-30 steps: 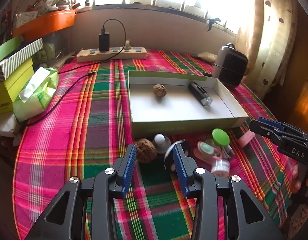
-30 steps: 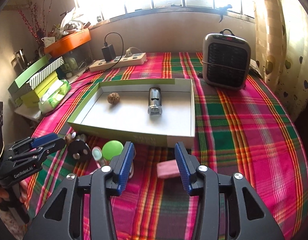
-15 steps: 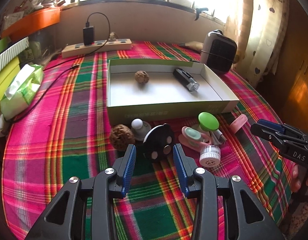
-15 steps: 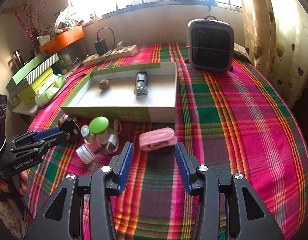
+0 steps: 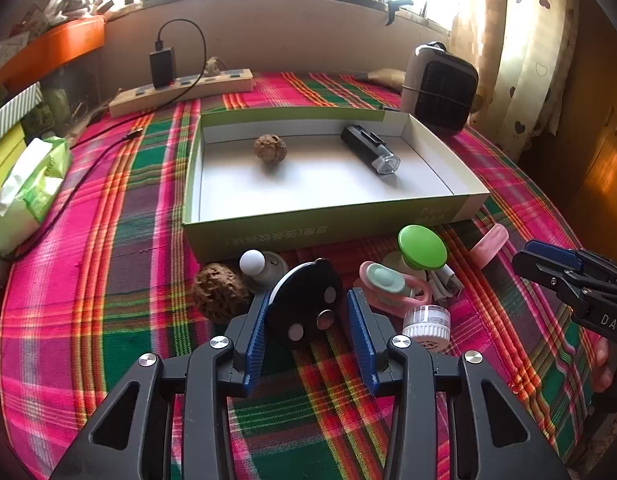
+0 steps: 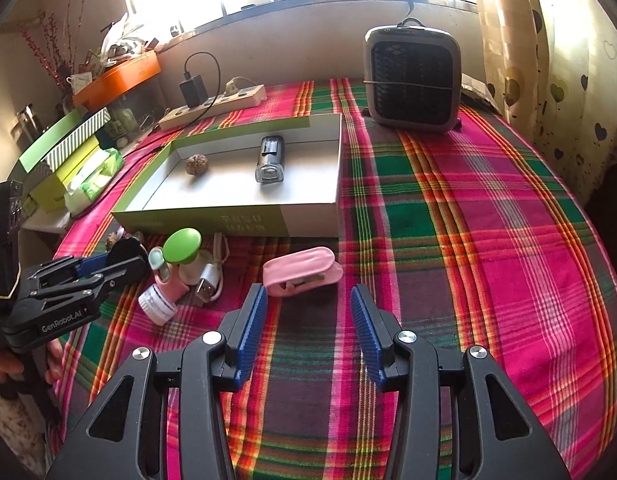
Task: Organize objects
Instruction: 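Withdraw both tools from the box toward the remaining objects, then grasp the black round disc with white dots with the left gripper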
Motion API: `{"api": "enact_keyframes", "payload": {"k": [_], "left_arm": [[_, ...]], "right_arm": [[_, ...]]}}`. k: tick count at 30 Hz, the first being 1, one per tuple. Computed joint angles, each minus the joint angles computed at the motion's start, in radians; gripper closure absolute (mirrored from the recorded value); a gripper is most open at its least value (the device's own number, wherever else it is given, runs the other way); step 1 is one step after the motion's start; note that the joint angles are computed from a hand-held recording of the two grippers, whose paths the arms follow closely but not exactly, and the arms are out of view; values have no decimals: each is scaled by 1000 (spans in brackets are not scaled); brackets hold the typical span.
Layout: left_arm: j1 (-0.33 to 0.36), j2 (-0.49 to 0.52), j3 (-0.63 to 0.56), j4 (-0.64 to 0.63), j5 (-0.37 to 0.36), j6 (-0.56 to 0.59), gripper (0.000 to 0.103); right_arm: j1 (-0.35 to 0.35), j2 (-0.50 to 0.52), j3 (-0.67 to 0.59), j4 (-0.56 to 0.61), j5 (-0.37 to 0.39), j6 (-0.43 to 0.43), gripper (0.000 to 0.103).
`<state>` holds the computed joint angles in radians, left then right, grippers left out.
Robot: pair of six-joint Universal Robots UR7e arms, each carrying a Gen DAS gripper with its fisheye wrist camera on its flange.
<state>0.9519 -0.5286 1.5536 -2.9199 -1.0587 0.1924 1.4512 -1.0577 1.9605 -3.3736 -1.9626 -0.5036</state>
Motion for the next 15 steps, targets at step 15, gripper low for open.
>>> {"api": "enact_keyframes", "payload": {"k": [15], "left_arm": [[4, 2, -3, 2, -6, -21, 76]], "right_arm": [[5, 28, -45, 58, -2, 25, 58]]}}
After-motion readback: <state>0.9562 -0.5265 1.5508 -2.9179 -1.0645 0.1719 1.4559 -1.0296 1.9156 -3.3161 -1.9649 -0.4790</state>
